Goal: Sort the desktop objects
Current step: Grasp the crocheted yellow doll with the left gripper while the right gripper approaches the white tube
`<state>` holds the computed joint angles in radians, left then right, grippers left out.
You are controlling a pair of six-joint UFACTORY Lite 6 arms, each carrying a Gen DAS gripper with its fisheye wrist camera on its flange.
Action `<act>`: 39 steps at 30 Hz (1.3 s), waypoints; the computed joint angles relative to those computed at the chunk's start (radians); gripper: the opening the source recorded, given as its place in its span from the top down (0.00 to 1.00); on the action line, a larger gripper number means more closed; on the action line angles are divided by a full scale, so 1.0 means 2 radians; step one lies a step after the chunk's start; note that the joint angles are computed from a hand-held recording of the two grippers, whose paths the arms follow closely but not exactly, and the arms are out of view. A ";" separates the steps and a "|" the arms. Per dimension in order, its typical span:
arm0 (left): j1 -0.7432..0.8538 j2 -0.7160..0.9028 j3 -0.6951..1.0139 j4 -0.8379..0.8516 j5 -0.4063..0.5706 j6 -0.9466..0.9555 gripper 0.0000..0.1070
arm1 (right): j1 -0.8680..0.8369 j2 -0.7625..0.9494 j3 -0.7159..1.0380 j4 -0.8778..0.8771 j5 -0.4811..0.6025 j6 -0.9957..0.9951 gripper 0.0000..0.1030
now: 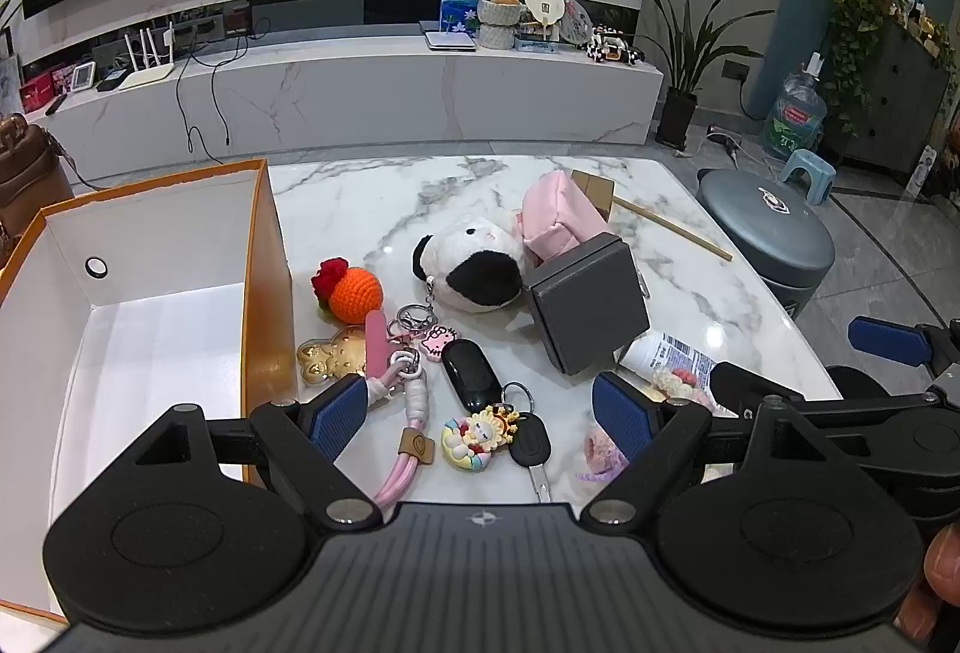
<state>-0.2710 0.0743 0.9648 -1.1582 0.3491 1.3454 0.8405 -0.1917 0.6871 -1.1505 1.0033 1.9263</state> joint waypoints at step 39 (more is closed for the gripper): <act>-0.094 0.060 -0.021 -0.079 0.015 0.102 0.09 | -0.290 -0.103 -0.108 -0.001 -0.277 -0.185 0.01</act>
<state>-0.4584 0.1951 0.9228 -1.3169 0.3783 1.5495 0.2604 -0.3980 0.4708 -1.1521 0.4483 1.5568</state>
